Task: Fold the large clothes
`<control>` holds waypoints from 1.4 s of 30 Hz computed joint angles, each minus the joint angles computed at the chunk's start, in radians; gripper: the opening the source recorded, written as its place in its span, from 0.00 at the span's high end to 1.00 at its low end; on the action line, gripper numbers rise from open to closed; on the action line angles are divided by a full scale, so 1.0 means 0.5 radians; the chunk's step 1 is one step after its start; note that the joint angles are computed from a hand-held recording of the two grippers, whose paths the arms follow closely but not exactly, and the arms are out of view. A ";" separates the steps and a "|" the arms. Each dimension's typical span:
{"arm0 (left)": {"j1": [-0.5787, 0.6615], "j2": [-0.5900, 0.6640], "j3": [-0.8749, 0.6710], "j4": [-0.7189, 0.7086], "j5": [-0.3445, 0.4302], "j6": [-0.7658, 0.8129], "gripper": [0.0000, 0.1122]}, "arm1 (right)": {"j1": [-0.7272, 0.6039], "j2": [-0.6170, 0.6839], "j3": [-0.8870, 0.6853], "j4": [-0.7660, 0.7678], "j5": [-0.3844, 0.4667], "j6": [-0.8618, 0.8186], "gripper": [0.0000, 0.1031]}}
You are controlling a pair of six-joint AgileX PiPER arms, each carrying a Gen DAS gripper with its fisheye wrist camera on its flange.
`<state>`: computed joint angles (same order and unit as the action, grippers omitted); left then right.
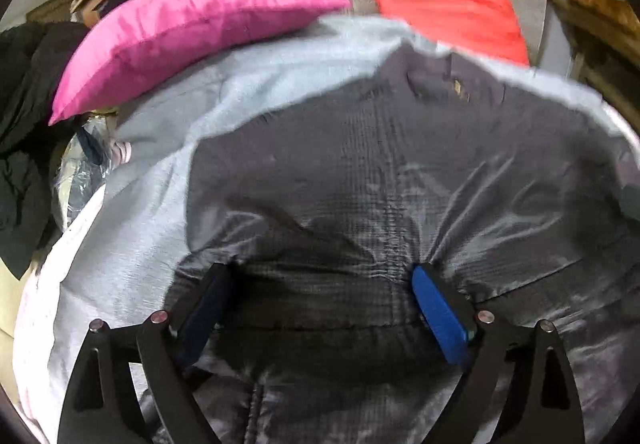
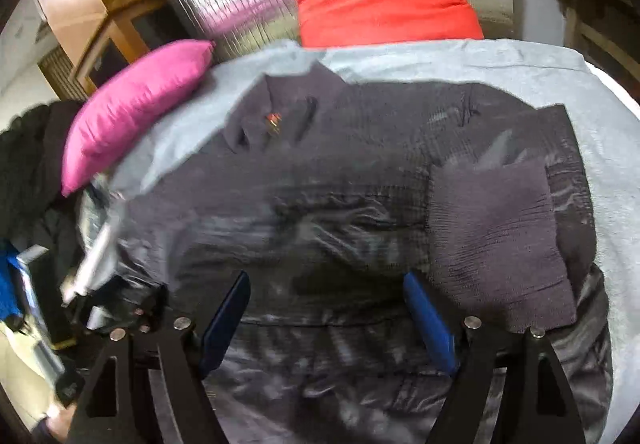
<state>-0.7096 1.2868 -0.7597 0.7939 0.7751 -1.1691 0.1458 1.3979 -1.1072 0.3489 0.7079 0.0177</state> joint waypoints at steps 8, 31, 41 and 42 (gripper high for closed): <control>0.015 0.118 -0.024 -0.060 -0.035 0.098 0.17 | -0.101 0.105 -0.158 0.103 -0.010 -0.058 0.21; 0.524 -0.209 0.181 -0.529 -0.180 0.476 0.13 | -0.091 -0.056 0.222 0.112 -0.065 -0.157 0.20; 0.906 -0.139 0.207 -0.656 -0.328 0.730 0.12 | -0.231 -0.111 0.154 0.268 0.071 -0.248 0.20; 0.969 -0.157 0.213 -0.769 -0.366 0.814 0.12 | -0.273 -0.042 0.170 0.355 0.096 -0.335 0.20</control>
